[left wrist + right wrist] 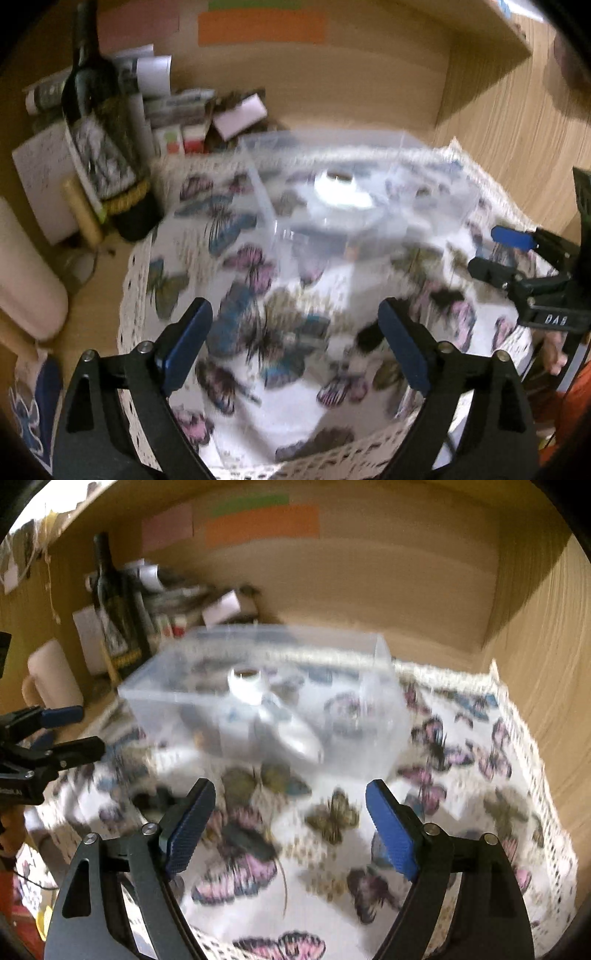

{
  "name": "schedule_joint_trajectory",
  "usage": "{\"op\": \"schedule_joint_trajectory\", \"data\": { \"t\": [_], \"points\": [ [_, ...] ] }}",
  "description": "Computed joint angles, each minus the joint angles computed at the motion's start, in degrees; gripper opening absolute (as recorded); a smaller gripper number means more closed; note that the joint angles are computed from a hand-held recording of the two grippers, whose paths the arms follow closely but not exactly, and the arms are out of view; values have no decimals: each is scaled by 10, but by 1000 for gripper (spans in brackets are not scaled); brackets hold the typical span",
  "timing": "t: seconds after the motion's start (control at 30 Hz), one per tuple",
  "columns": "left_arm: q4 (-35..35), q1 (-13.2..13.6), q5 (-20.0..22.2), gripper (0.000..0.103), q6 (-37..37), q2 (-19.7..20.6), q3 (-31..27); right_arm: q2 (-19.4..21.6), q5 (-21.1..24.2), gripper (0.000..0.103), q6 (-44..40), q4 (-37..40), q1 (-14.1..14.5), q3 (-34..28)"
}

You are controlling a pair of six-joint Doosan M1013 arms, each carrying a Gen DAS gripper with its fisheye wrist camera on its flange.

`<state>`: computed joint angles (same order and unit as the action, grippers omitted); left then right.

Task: Organize rigid objects

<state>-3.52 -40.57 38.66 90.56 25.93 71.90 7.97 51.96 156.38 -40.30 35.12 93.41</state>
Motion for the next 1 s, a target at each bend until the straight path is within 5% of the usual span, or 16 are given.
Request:
{"op": "schedule_joint_trajectory", "data": {
  "t": [0.17, 0.3, 0.5, 0.6, 0.67, 0.8, 1.0],
  "points": [
    [-16, -4, 9, 87, 36, 1, 8, 2, -8, 70, -47, 60, -6, 9],
    [-63, -9, 33, 67, 106, 12, -8, 8, -21, 60, -92, 99, -11, 4],
    [-52, -25, 54, 66, 143, 31, -36, 23, -18, 42, -140, 127, -15, -6],
    [-48, -28, 86, 65, 141, 50, -62, 20, -19, 24, -125, 117, -12, -3],
    [-52, -27, 107, 54, 139, 63, -78, 17, -25, 18, -114, 117, -13, 2],
    [-62, -28, 100, 23, 141, 64, -78, 8, -32, 18, -84, 106, -13, 13],
    [-74, -26, 54, 23, 147, 43, -50, -6, -35, 18, -44, 79, -9, 26]
  ]
}}
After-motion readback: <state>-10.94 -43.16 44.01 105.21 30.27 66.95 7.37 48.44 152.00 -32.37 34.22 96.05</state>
